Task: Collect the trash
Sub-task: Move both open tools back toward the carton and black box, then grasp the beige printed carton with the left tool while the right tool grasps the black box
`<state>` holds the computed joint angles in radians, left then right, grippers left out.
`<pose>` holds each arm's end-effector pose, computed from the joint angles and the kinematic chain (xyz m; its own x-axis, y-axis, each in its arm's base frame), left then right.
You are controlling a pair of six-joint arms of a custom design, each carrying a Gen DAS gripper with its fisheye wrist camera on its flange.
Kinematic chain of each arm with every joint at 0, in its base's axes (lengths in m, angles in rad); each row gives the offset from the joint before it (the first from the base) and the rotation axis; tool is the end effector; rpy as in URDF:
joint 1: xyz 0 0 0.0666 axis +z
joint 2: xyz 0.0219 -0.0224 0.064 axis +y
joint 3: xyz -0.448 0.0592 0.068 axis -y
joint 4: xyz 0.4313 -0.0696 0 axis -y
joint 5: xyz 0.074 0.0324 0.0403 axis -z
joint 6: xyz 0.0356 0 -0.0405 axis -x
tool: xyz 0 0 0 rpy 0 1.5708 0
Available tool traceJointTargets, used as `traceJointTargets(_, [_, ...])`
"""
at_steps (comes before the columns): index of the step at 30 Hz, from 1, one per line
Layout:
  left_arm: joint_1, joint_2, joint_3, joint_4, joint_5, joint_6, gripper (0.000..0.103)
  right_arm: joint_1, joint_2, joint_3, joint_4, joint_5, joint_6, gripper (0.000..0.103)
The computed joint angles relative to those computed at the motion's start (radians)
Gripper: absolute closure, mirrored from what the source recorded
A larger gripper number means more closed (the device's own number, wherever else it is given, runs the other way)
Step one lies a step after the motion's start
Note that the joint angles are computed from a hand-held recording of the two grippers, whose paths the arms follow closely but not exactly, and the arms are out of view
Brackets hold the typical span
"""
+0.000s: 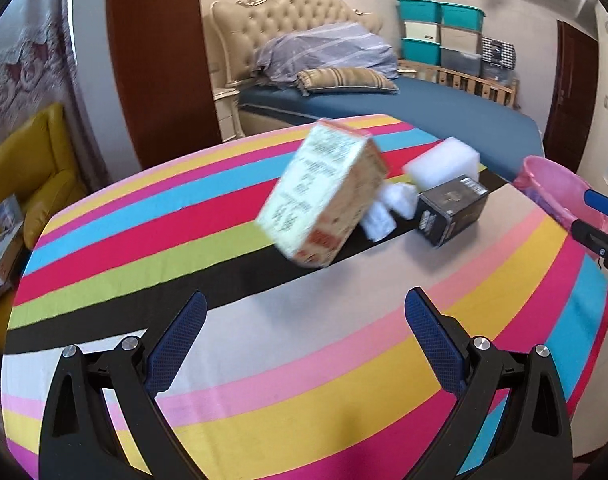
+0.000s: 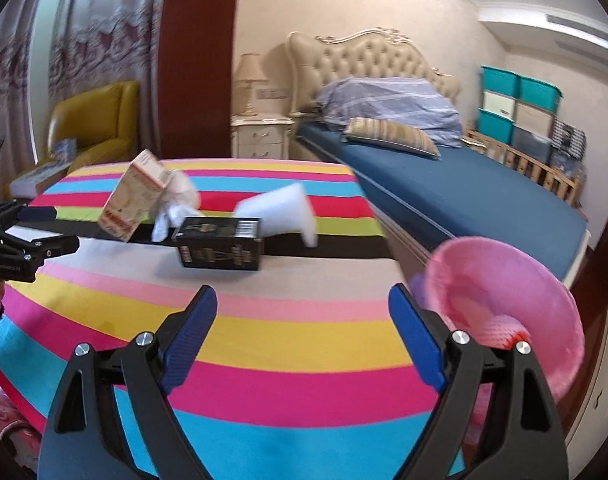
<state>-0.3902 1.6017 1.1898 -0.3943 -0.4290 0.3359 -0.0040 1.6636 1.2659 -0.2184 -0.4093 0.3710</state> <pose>0.5349 -0.2044 0.3267 -0.6564 -0.0542 -0.7525 -0.1448 0.9879 0.0552 0.6157 0.0113 0.3415 -0.4221 -0.3309 -0.8440 -0.5088 0.8570 -0.0816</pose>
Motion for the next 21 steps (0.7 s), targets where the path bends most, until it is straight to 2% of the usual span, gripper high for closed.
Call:
traceJointTargets(6, [0.012, -0.004, -0.013, 0.007, 0.0, -0.016, 0.009, 0.054, 0.022, 0.027, -0.034, 0.071, 0.056, 0.018])
traceJointTargets(13, [0.034, 0.022, 0.02, -0.015, 0.019, -0.014, 0.009, 0.082, 0.044, 0.051, -0.071, 0.111, 0.099, 0.018])
traceJointTargets(21, [0.055, 0.048, 0.046, -0.037, 0.043, -0.044, 0.009, 0.108, 0.116, 0.146, -0.147, 0.168, 0.19, 0.016])
